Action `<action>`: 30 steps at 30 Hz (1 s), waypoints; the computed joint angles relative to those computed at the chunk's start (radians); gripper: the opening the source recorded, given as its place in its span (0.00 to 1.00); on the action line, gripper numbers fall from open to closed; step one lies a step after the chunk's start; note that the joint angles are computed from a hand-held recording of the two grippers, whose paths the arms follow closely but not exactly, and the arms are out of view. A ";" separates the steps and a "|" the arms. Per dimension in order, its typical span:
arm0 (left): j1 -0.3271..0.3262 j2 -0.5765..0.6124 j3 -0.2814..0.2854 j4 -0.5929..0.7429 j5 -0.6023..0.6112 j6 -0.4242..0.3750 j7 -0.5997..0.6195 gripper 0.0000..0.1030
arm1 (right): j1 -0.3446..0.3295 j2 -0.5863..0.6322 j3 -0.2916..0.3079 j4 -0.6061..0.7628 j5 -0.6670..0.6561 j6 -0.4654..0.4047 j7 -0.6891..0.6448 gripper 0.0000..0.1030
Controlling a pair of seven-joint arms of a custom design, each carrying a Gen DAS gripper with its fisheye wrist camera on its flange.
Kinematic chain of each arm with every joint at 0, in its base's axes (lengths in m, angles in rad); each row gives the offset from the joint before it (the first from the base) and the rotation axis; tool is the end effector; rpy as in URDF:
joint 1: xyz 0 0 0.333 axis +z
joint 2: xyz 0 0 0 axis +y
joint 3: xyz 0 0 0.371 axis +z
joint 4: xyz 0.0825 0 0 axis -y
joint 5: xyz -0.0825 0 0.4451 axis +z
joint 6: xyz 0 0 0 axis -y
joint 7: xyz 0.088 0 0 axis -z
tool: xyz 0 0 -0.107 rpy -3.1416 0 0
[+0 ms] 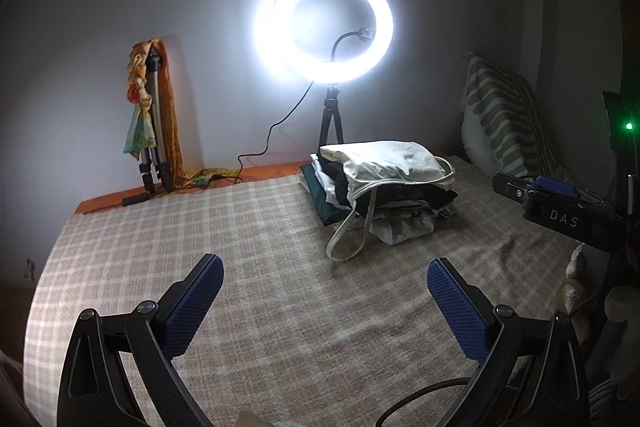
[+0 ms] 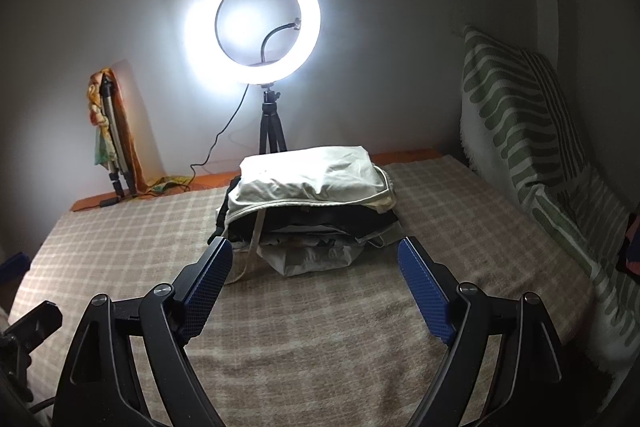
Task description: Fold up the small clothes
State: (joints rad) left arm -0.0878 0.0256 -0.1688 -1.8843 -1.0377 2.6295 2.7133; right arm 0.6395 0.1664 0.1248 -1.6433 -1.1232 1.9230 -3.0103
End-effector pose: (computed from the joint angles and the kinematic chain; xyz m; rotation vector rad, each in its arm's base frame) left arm 0.6554 -0.1491 0.5979 -1.1091 2.2335 -1.3197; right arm 0.5561 0.4362 0.6018 -1.1113 2.0578 -1.1637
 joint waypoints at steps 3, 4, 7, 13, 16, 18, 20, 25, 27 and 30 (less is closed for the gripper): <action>0.004 0.011 0.003 -0.001 0.008 0.006 -0.018 1.00 | -0.005 -0.001 -0.001 -0.010 0.012 0.017 0.026 0.83; 0.006 0.015 0.002 0.002 0.019 0.007 -0.027 1.00 | -0.004 0.002 -0.001 -0.008 0.014 0.013 0.024 0.84; 0.012 0.022 0.000 0.003 0.038 0.010 -0.044 1.00 | 0.000 0.012 -0.002 -0.001 0.011 -0.002 0.013 0.84; 0.018 0.018 -0.005 -0.007 0.033 0.019 -0.028 1.00 | 0.003 0.017 -0.006 -0.003 0.021 0.007 0.014 0.84; 0.016 0.012 -0.005 -0.013 0.026 0.027 -0.016 1.00 | 0.007 0.019 -0.007 -0.003 0.019 0.002 0.017 0.84; 0.014 0.009 -0.005 -0.017 0.024 0.029 -0.012 1.00 | 0.005 0.016 -0.009 -0.006 0.017 0.003 0.015 0.84; 0.012 0.008 -0.004 -0.017 0.030 0.029 -0.016 1.00 | 0.006 0.014 -0.009 -0.009 0.013 0.000 0.021 0.84; 0.010 0.003 -0.001 -0.021 0.038 0.028 -0.024 1.00 | 0.004 0.009 -0.006 -0.015 0.014 -0.001 0.038 0.84; 0.009 0.003 0.000 -0.021 0.036 0.031 -0.021 1.00 | 0.004 0.010 -0.005 -0.014 0.013 -0.006 0.040 0.84; 0.007 0.001 0.000 -0.024 0.042 0.039 -0.030 1.00 | 0.005 0.010 -0.004 -0.014 0.011 -0.009 0.043 0.84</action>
